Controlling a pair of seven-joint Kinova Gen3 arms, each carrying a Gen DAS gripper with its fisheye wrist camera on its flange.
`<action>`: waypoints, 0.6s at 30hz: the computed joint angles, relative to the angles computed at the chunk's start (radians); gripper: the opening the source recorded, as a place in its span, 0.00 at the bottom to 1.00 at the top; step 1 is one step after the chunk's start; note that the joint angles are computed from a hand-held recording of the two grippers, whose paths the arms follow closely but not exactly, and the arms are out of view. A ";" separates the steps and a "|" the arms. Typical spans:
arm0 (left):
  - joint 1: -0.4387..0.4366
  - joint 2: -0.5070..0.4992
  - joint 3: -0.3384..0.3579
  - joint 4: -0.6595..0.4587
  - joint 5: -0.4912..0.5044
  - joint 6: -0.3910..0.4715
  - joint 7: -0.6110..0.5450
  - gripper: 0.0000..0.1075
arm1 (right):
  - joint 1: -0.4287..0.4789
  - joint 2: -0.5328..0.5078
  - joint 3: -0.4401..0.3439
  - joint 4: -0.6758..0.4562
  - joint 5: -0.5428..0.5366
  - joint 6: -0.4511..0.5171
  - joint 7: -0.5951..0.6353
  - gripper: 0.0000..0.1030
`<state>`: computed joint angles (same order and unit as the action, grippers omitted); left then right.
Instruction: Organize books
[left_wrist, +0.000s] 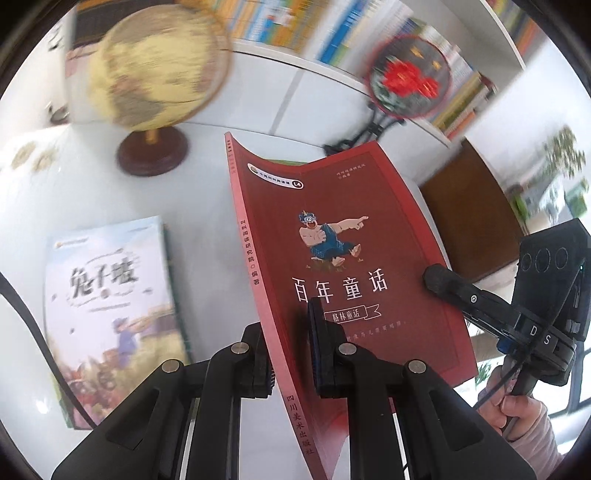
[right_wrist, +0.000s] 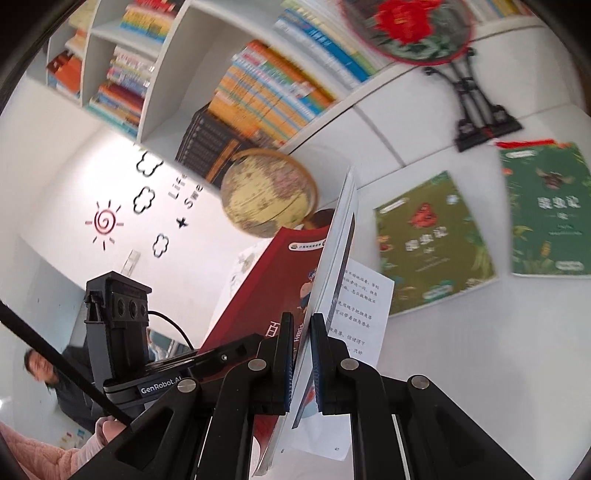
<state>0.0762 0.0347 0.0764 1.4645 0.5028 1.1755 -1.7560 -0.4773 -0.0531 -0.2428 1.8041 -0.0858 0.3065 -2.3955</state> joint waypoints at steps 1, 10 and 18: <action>-0.021 -0.003 -0.019 0.013 0.026 0.008 -0.017 0.10 | -0.005 0.019 -0.003 -0.024 0.002 0.009 0.010 0.09; -0.202 -0.005 -0.128 0.106 0.144 0.064 -0.144 0.11 | -0.094 0.273 -0.012 -0.322 -0.037 0.111 0.159 0.10; -0.327 0.053 -0.158 0.142 0.173 0.125 -0.194 0.12 | -0.169 0.468 0.010 -0.535 -0.074 0.224 0.217 0.11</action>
